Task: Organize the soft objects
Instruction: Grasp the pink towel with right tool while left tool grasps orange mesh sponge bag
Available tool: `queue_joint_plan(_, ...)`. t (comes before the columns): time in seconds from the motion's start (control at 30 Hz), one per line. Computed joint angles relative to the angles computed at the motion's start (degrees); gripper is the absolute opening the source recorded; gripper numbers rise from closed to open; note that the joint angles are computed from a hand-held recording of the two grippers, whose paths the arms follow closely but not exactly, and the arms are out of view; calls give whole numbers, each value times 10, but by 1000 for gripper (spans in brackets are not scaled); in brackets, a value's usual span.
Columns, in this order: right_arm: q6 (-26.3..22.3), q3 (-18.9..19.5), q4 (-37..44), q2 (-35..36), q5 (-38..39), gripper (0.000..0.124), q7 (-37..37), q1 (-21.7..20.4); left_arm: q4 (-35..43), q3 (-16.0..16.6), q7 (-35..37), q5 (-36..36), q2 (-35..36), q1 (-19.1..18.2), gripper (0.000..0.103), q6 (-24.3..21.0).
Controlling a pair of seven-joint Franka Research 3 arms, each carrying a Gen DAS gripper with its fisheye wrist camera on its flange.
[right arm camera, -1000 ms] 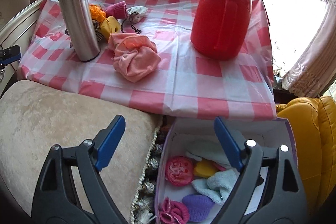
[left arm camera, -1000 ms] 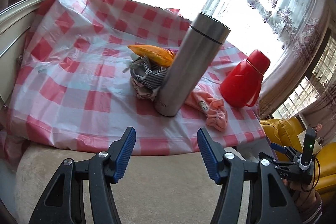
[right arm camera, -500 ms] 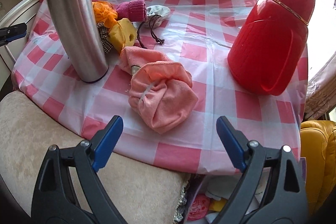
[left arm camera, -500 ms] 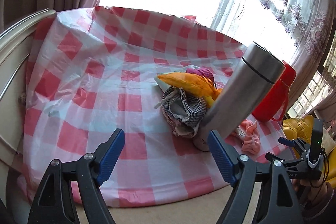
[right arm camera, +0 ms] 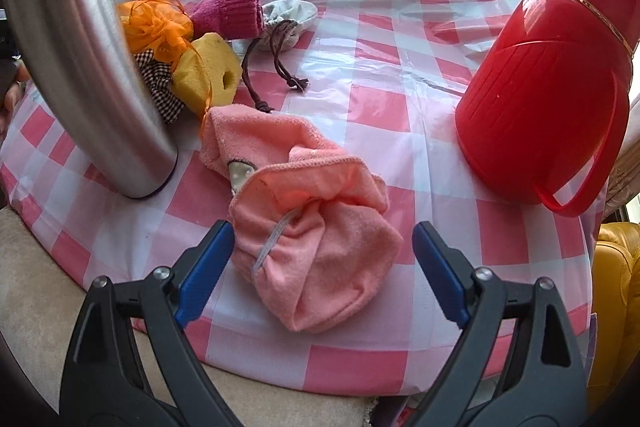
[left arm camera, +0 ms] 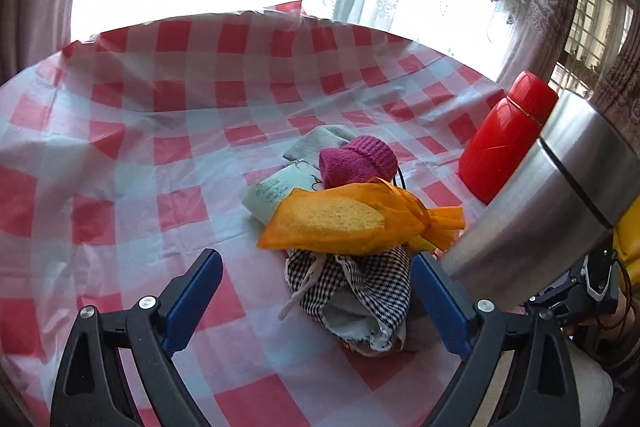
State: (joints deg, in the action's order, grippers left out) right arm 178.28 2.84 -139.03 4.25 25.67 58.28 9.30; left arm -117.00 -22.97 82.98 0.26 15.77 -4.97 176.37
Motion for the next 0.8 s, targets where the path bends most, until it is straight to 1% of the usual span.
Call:
queue_joint_plan(0.03,-2,-5,4,4,-8,92,10,2,16,-22,25,-9,16,20,96,-10)
queue_joint_plan(0.1,-6,-13,11,12,-31,92,32,8,48,-43,62,-17,44,36,96,-36)
queue_joint_plan(0.13,-7,-14,14,16,-36,92,36,8,64,-35,70,-10,55,28,96,-51)
queue_joint_plan(0.17,-8,-15,17,19,-43,92,41,8,78,-19,69,1,63,11,96,-58)
queue_joint_plan(0.2,-8,-17,19,22,-52,92,48,10,89,-21,79,-1,73,11,96,-62)
queue_joint_plan(0.23,-8,-19,22,26,-59,92,54,11,100,-37,98,-13,84,23,96,-69)
queue_joint_plan(0.27,-8,-23,24,29,-69,92,63,13,107,-43,111,-21,92,27,97,-71)
queue_joint_plan(0.3,-6,-31,25,33,-85,92,78,20,113,-37,111,-23,97,22,97,-69)
queue_joint_plan(0.37,-6,-44,29,38,-114,90,102,29,126,-36,113,-31,108,21,97,-72)
queue_joint_plan(0.4,-7,-38,30,40,-114,82,99,24,128,-41,119,-37,112,25,96,-70)
queue_joint_plan(0.43,-10,-31,31,42,-112,77,94,19,134,-49,129,-42,117,31,96,-75)
queue_joint_plan(0.47,-12,-16,32,42,-97,72,78,7,138,-47,133,-42,120,29,93,-81)
queue_joint_plan(0.5,-6,-7,30,41,-86,64,67,0,141,-47,138,-43,122,28,85,-86)
queue_joint_plan(0.53,-2,-6,28,40,-86,58,64,1,146,-51,145,-48,126,30,81,-93)
queue_joint_plan(0.57,0,2,27,39,-74,52,52,-6,147,-49,146,-51,126,27,82,-92)
queue_joint_plan(0.6,3,-1,25,38,-76,48,54,-2,144,-51,149,-57,126,29,81,-86)
queue_joint_plan(0.63,7,-5,23,37,-79,46,58,2,142,-57,154,-64,127,34,81,-84)
queue_joint_plan(0.73,24,-14,14,33,-84,42,70,9,128,-46,140,-67,117,25,81,-62)
queue_joint_plan(0.8,31,1,10,29,-65,40,59,-5,110,-42,125,-68,105,24,81,-38)
